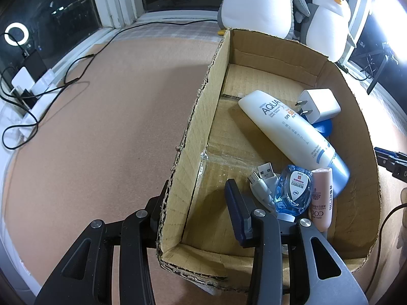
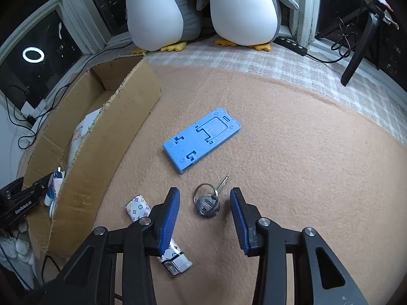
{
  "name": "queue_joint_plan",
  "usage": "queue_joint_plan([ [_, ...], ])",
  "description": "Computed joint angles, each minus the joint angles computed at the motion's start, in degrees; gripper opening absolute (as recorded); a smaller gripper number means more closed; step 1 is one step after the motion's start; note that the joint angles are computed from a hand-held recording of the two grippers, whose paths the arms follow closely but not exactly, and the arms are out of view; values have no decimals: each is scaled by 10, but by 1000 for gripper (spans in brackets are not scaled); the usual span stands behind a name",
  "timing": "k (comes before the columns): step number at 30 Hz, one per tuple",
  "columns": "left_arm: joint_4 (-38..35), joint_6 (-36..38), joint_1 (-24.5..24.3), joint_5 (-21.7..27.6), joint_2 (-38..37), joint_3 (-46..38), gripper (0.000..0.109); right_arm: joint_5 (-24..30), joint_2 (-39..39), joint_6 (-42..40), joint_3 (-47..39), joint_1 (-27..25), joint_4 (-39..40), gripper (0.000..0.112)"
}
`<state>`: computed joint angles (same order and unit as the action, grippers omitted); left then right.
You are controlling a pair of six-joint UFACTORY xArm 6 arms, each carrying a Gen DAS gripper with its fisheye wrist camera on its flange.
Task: Organize rigid objects
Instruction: 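Move the right gripper to the silver keys and close on the ring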
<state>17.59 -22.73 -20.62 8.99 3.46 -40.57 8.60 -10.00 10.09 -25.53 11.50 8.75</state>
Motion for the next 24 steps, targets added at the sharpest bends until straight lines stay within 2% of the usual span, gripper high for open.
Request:
queue_joint_plan([
  [9,-4,1,-2,-1,1,-1,39,5,9,70,-6,-5,-97,26],
  [12,-5,2,-2,-1,2,-1,39,13,5,121,-8,-10,-168,19],
  [24,-13,8,-2,-3,2,-1,39,30,-4,122,-14,-2,-187,9],
])
